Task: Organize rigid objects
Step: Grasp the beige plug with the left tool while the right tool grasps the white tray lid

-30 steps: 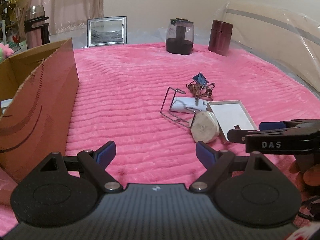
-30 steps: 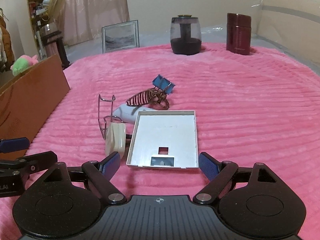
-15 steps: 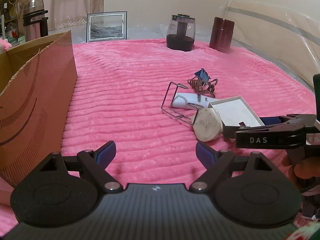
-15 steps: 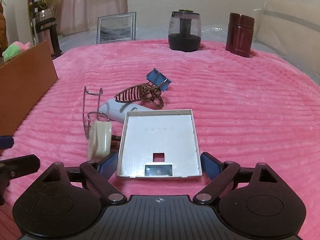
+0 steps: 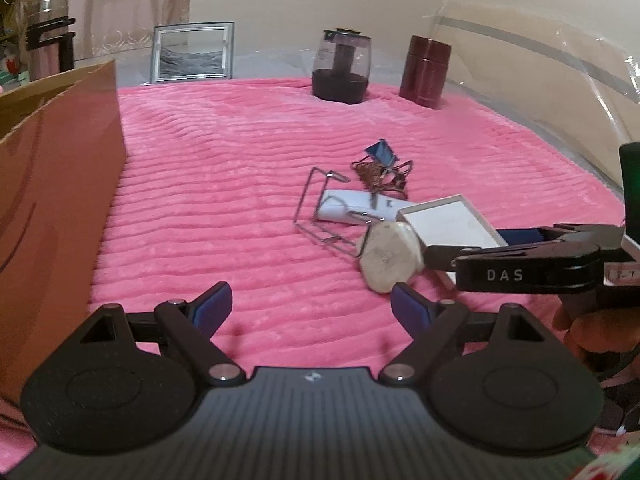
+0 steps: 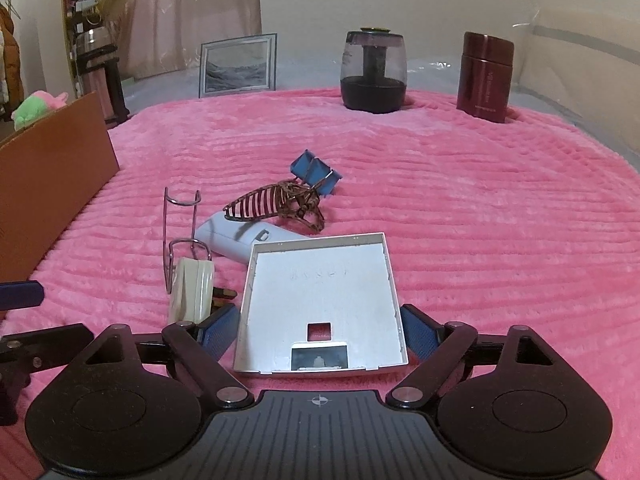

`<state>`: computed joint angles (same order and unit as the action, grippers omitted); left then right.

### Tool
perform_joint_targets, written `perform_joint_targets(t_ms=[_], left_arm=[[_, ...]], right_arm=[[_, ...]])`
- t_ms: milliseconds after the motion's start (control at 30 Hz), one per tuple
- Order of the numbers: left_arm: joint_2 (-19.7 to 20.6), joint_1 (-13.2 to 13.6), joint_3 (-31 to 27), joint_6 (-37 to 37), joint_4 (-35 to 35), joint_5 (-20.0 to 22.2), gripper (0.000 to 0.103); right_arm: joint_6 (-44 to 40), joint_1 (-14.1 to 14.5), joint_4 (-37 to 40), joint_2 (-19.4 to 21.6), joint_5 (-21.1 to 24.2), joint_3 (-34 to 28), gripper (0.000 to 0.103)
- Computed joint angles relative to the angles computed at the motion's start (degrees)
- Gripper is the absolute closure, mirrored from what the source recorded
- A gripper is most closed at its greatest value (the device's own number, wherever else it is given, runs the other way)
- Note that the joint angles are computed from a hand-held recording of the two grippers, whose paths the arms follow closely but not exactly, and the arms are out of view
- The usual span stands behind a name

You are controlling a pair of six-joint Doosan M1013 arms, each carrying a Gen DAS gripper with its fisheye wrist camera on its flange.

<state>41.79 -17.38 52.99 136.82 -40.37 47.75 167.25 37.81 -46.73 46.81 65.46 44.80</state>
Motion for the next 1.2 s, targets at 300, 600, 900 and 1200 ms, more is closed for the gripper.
perform_joint_targets(t_ms=[300,600,900,1200], left_arm=[[2.9,-0.5,-4.6,-3.4,-3.5,7.3,0.038],[5.8,-1.3,-8.7,-10.4,-4.9,11.2,0.058],[7.9,-1.4,-11.6,-17.6,-5.9,12.4,0.060],[7.8,-1.3,-11.4,-19.3,-5.9,12.9,0.063]], right_arm=[[6.2,1.0,-4.0,-3.3,0.7,5.3,0.020],[9.6,1.5,-4.6,-5.4,3.0,8.5,0.020],[10.6,1.6,-4.7,-6.0,2.4,9.5,0.020],[10.8,1.8,-4.7,-5.9,2.5,9.4,0.020]])
